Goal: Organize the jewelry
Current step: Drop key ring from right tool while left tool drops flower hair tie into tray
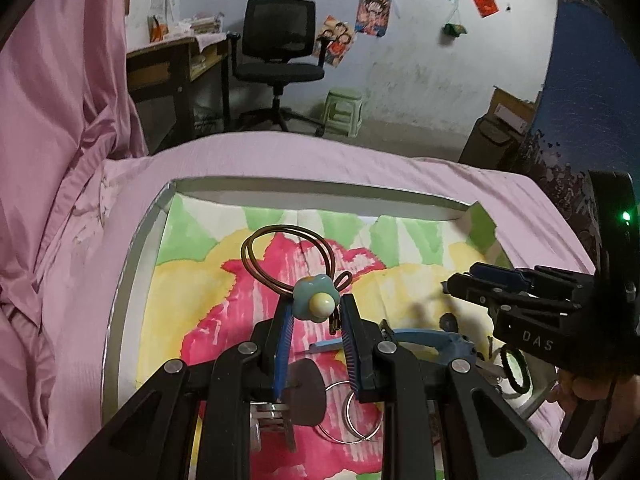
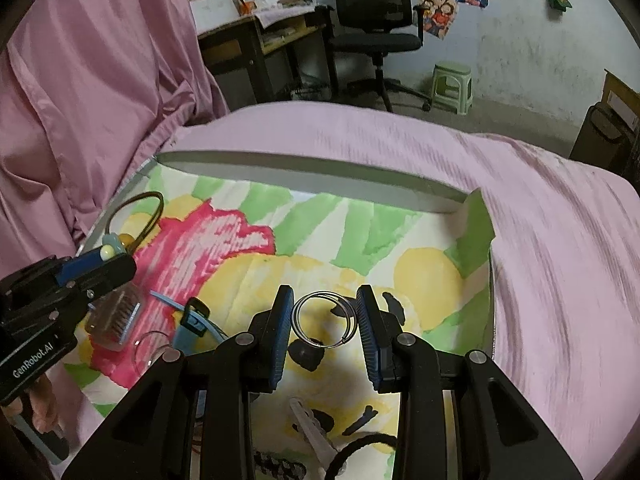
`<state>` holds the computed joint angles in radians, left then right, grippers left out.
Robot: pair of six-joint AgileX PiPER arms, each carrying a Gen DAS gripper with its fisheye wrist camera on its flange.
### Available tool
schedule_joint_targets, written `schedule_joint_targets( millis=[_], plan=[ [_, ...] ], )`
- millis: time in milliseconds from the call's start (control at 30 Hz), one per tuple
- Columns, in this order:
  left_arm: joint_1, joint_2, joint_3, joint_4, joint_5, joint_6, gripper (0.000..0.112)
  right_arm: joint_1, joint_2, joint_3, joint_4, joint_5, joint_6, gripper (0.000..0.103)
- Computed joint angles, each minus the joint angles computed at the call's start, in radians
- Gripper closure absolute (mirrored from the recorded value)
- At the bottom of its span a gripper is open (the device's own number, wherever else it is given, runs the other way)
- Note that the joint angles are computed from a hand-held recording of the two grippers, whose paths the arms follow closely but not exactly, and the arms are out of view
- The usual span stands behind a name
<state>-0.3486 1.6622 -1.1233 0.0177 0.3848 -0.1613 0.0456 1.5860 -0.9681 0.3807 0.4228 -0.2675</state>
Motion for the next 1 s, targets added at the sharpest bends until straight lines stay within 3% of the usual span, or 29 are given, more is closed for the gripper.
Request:
schedule_joint_targets(
  millis=[633,1000],
  plan=[
    [0.019,0.133,-0.183,0.074,0.137,-0.075,0.090,0.029,0.119,-0.103,-0.016,0.028,0.070,0.074],
    [0.068,0.131,-0.148,-0.066,0.097,0.025,0.090,0.043,0.158,-0.113,0.058,0.015,-0.001,0.074]
  ],
)
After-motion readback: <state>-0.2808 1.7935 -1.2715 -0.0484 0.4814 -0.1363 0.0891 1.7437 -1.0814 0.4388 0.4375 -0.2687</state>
